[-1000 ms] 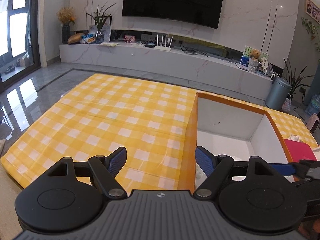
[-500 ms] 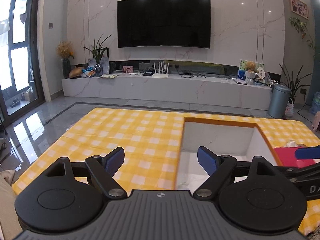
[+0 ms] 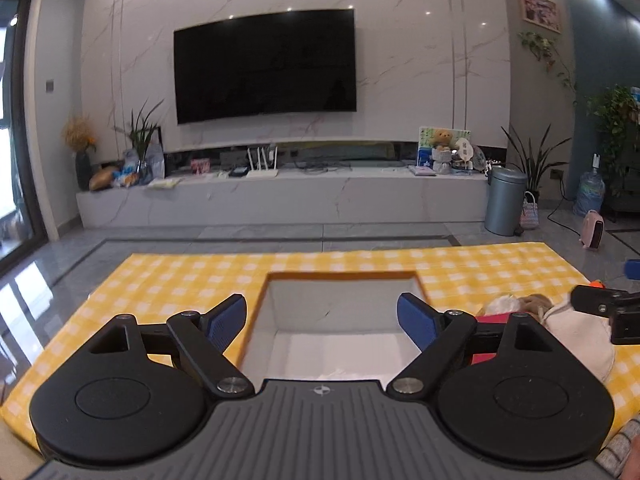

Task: Organize soft objects
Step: 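Move both tools back over the soft-item pile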

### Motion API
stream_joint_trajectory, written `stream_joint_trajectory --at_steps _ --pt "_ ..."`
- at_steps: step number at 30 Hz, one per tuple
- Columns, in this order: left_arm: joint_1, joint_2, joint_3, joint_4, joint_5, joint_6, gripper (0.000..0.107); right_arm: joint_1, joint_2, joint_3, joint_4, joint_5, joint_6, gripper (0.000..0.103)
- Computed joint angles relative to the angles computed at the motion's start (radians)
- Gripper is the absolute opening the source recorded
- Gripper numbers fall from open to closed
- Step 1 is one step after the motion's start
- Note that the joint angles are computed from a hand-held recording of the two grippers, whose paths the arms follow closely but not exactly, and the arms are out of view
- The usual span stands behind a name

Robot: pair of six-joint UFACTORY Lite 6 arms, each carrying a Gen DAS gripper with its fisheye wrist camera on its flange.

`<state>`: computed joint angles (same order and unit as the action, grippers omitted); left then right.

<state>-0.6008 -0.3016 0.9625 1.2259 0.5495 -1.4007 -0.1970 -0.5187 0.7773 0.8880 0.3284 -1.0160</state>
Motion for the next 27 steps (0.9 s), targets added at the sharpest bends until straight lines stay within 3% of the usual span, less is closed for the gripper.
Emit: stream_joint_trajectory --at_steps 5,13,19,23,27 --pt "-0.115 0.109 0.108 -0.044 0.009 0.036 0.101 -0.261 -0.015 -0.033 0.161 0.034 -0.239 0.1" --pt "-0.283 0.37 0.311 -0.044 0.063 0.085 0.101 -0.581 0.132 -0.008 0.33 0.116 -0.472 0.1" --pt "-0.33 0.593 0.531 -0.232 0.045 0.283 0.101 -0.704 0.266 0.009 0.479 0.173 -0.592 0.1" --pt "-0.297 0.739 0.702 -0.547 -0.03 0.679 0.101 -0.711 0.396 0.045 0.55 0.228 -0.662 0.1" --pt "-0.257 0.915 0.928 -0.876 0.01 1.097 0.101 -0.699 0.579 0.123 0.551 0.327 -0.633 0.1"
